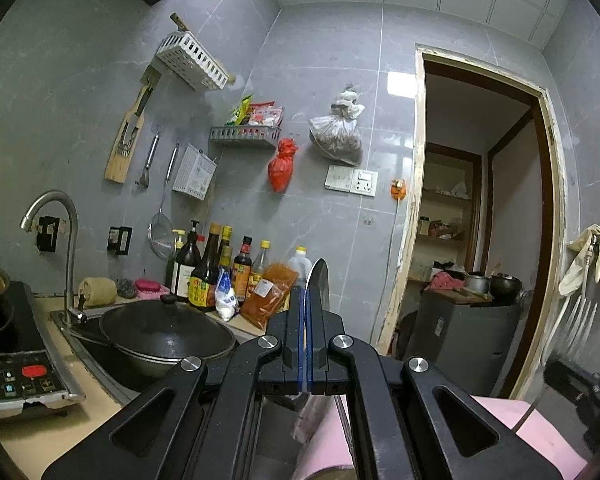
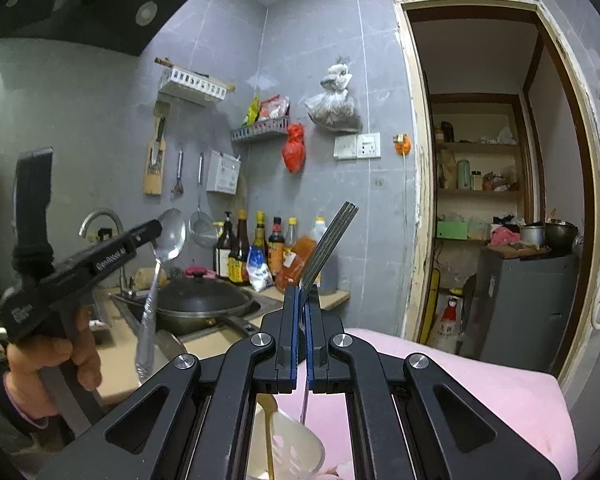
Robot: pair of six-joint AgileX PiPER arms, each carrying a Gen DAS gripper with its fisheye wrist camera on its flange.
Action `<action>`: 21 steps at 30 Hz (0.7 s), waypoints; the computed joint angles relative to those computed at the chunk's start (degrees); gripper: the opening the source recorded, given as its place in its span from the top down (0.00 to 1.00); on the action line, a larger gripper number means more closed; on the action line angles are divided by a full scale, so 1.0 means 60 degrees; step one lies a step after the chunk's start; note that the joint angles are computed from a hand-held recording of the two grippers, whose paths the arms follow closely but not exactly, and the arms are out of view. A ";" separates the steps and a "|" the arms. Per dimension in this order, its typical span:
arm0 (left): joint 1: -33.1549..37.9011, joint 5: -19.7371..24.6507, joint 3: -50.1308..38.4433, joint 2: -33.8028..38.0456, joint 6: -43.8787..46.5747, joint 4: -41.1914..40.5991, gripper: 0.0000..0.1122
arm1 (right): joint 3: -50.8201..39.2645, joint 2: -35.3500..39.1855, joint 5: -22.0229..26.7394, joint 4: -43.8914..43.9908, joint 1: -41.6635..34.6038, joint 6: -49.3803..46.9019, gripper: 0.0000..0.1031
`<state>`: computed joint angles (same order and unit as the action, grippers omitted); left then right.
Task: Organize utensils
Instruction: 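Lift the knife with the left tool while the right tool carries the fork over the holder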
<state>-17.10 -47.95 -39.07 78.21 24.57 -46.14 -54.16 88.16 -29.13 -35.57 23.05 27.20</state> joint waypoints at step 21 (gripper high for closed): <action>-0.0099 -0.0757 0.0059 0.0248 -0.0344 -0.0016 1.00 | -0.0052 -0.1103 -0.0204 -0.0588 0.0051 0.0687 1.00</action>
